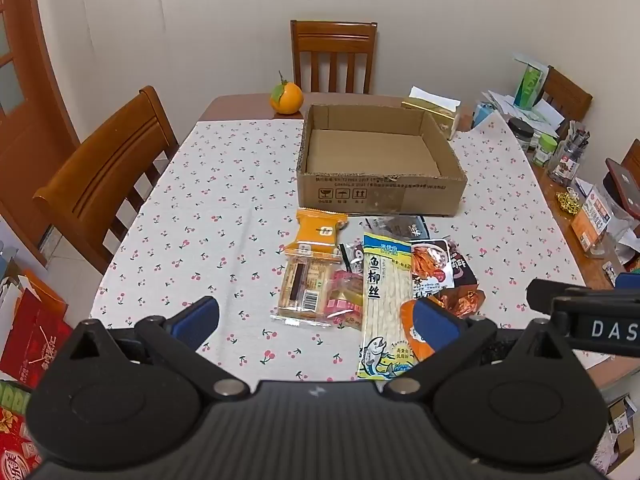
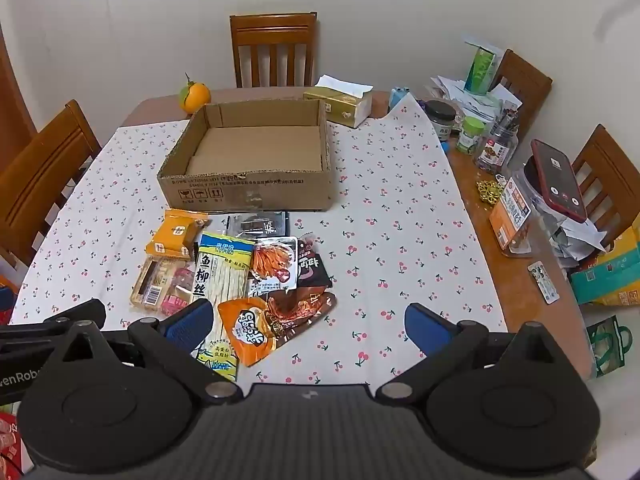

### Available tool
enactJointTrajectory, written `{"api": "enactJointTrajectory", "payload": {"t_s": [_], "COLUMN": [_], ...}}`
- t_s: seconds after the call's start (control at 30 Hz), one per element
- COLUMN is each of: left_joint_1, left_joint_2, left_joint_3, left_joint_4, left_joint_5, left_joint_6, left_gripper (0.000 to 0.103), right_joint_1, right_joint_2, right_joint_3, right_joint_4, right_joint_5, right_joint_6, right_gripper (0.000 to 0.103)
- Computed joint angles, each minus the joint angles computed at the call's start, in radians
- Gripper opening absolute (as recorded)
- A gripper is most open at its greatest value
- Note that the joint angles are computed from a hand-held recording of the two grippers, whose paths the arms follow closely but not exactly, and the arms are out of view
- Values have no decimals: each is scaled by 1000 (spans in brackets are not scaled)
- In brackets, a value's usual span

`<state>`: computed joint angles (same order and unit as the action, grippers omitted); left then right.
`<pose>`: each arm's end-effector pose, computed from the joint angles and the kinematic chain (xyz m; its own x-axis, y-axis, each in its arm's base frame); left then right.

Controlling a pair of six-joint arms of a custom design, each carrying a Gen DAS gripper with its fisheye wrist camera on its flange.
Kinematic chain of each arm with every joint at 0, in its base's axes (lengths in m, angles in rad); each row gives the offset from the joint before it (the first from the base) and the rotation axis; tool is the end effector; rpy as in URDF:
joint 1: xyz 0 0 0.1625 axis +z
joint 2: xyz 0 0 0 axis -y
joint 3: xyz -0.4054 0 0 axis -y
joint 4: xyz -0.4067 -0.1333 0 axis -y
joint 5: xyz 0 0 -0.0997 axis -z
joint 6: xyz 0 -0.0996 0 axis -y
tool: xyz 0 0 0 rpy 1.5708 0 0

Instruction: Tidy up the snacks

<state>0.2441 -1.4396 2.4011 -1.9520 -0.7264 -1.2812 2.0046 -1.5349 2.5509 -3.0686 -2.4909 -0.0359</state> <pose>-0.2728 -0.2821 0.1209 -0.7100 0.0186 -0.7040 0.4591 0.7703 -0.4426 0.1941 -0.2904 0.2147 -0.6908 0.0510 0.7213 -0.3975 0.8064 -0.4378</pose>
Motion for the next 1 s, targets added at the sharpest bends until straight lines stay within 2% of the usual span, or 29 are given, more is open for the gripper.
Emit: {"api": "enactJointTrajectory", "payload": {"t_s": [0.17,1.0], "left_joint_1": [1,11], "left_joint_2": [24,-6], "left_joint_3": [-8,9], "left_joint_4": [3,-18], "left_joint_5": [12,23], "left_joint_6": [-1,26], "left_gripper": [102,102], "right_joint_1": [-1,6], "right_joint_2": [1,30], "right_joint_3": [1,-6], "right_joint_4": [-11,-39], "right_joint_5": [2,-3], "right_joint_6": [-7,-7], "right_gripper": [103,103]}}
